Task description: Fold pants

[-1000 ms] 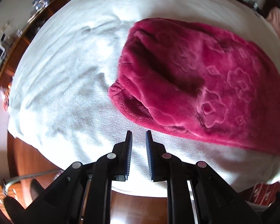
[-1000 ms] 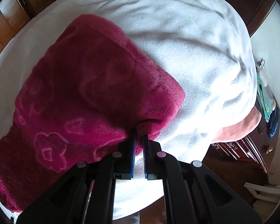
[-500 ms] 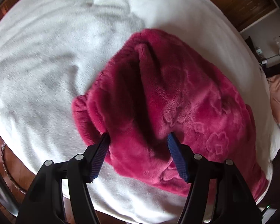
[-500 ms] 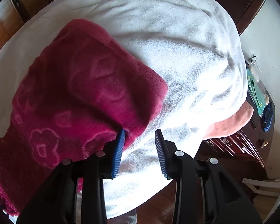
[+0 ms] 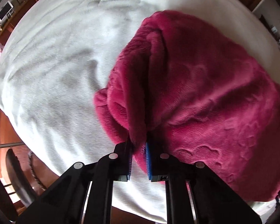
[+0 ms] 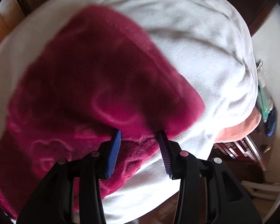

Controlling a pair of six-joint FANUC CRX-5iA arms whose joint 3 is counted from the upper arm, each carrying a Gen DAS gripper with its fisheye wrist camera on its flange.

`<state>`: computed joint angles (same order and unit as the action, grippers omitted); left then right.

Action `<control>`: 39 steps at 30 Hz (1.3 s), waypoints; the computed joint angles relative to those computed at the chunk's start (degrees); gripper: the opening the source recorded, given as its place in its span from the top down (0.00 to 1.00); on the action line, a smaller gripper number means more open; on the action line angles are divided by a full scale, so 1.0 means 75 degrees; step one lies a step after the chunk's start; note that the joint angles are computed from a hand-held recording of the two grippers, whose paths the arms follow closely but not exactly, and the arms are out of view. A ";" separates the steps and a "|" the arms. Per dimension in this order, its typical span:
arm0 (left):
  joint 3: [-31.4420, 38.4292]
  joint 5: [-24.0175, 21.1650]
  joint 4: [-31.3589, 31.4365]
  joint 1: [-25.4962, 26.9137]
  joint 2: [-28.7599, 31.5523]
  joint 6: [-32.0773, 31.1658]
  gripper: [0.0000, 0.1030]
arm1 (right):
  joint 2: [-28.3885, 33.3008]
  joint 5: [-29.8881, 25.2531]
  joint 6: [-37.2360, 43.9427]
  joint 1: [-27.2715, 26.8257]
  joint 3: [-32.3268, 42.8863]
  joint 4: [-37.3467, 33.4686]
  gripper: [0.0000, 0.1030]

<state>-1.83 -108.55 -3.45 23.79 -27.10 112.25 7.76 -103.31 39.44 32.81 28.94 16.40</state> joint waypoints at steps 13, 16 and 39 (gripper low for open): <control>0.2038 -0.0905 -0.1548 -0.2396 0.1176 0.1163 0.87 | -0.0173 0.0126 0.0258 0.0030 0.0371 0.0397 0.59; 0.3198 -0.1252 -0.2665 -0.3561 0.1830 0.0880 0.87 | -0.0221 0.0409 0.0214 0.0167 0.0485 0.0690 0.59; 0.3926 0.0684 -0.1726 -0.4139 0.4402 -0.0263 0.42 | 0.1575 0.0517 0.1288 0.0014 0.2088 0.0616 0.59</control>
<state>27.62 -103.42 -16.39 -7.25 5.91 110.28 19.58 -99.43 49.10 32.92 44.60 21.02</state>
